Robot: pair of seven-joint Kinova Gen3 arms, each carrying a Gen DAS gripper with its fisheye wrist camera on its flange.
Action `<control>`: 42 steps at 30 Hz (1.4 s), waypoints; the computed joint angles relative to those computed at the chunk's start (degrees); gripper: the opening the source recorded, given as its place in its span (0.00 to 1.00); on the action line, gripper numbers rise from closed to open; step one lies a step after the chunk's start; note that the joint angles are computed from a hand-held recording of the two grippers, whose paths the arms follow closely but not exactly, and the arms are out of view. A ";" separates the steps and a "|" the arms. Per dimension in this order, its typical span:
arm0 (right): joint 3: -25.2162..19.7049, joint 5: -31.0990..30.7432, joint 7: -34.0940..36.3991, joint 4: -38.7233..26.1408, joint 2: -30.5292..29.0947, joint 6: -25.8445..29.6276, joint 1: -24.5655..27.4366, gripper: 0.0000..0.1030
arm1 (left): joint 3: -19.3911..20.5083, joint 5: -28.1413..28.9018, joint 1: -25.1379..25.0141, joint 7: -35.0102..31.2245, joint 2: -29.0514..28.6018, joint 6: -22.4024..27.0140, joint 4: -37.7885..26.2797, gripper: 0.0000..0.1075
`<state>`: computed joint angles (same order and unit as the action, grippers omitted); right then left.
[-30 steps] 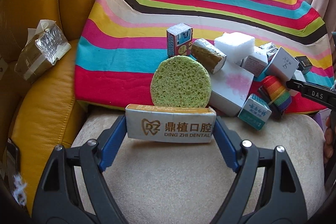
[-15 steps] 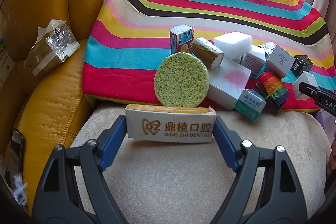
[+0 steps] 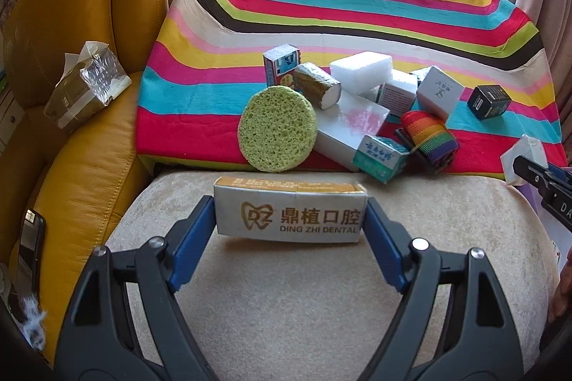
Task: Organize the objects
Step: 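Carry both boxes into the purple box and open both tools to release them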
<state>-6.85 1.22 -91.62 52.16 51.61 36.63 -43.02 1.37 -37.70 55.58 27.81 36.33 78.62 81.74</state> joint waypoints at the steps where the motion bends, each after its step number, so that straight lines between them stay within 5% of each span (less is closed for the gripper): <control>1: -0.21 -0.13 0.21 1.13 -0.53 -0.63 0.35 0.42 | 0.10 -0.06 0.10 -0.38 0.36 0.42 -0.83 0.78; 17: -1.56 -1.52 0.88 14.93 -7.14 -7.22 5.55 0.41 | -1.67 -0.03 1.96 -12.82 7.33 5.08 -16.46 0.78; 35: -2.31 -5.19 0.30 22.56 -10.38 -11.84 14.14 0.40 | -6.72 3.99 2.13 -36.95 22.21 9.77 -47.31 0.78; 42: -0.32 -5.00 -2.71 26.36 -11.95 -13.77 15.83 0.40 | -8.37 6.97 1.89 -41.10 24.06 3.34 -51.64 0.78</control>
<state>-7.17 -3.78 -94.33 78.53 39.66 22.85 -27.19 -7.00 -30.73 57.47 -13.29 60.39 81.95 30.10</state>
